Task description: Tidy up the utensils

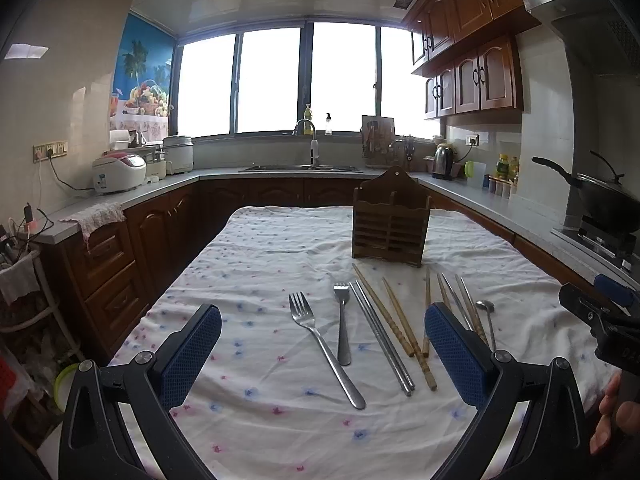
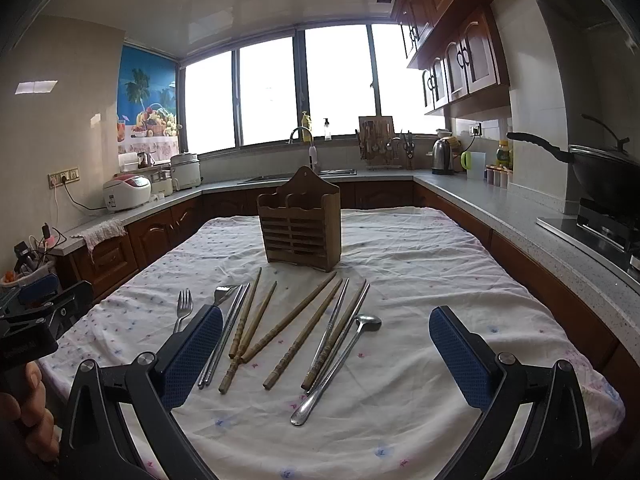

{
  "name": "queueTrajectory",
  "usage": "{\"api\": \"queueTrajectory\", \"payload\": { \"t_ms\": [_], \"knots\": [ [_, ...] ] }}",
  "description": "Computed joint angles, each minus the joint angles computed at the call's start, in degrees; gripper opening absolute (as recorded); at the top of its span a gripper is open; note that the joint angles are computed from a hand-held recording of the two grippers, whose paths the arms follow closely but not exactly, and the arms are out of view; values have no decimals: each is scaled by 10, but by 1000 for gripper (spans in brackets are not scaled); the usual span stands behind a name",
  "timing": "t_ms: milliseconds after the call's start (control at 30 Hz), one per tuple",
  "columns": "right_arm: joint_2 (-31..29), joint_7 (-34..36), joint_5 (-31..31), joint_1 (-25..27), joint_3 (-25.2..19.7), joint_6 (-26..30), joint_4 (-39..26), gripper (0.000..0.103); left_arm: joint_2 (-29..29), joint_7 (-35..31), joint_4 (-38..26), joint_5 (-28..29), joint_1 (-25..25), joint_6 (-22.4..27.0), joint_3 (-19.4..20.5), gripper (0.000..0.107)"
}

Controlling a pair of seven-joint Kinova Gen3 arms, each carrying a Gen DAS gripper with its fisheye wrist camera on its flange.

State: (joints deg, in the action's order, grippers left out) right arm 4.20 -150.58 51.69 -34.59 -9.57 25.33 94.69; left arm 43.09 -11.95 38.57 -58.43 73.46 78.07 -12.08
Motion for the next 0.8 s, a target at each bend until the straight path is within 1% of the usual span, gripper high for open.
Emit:
{"api": "queueTrajectory", "payload": {
  "t_ms": [600, 700, 800],
  "knots": [
    [0, 4, -8, 1, 0, 0, -1, 103, -1, -4, 0, 2, -2, -3, 1, 102],
    [0, 12, -18, 3, 0, 0, -4, 103, -2, -4, 1, 3, -4, -6, 1, 102],
    [6, 37, -45, 8, 1, 4, -14, 103, -5, -3, 0, 12, -12, -13, 6, 102]
  ]
}}
